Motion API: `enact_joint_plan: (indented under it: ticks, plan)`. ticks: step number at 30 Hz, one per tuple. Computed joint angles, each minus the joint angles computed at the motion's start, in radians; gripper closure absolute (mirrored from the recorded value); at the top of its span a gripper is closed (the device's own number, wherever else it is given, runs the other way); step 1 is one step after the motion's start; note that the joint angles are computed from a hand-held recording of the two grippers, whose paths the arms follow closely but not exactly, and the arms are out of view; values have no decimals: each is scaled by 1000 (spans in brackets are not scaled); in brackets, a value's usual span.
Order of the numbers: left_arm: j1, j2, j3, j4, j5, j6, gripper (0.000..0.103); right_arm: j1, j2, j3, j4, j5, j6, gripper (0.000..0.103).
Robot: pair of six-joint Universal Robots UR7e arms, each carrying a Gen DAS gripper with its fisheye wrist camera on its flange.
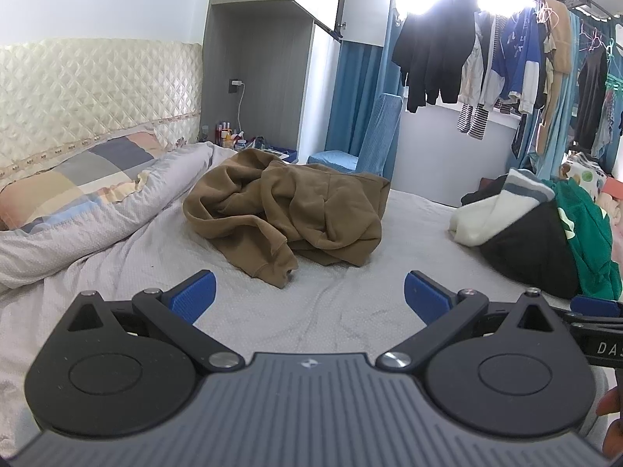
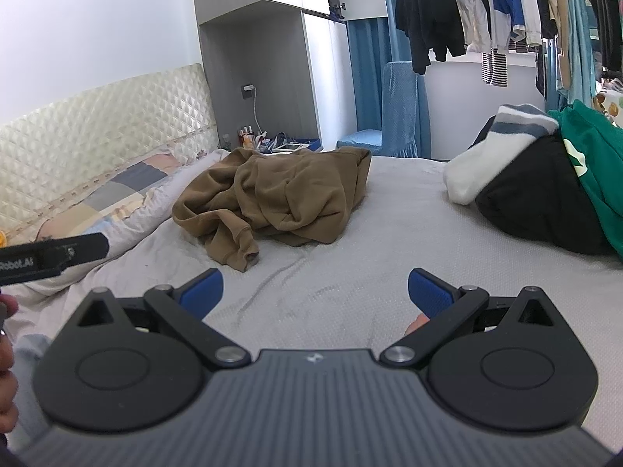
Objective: Fold large clothes
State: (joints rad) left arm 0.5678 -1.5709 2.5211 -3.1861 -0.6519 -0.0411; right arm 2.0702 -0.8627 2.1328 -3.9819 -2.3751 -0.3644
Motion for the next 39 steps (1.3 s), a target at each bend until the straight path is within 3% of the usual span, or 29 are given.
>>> enact_joint_plan:
  ticks: [39]
  plan:
    - [40, 38, -3, -47, -26, 31, 0, -5, -13, 19, 43, 6, 54, 0]
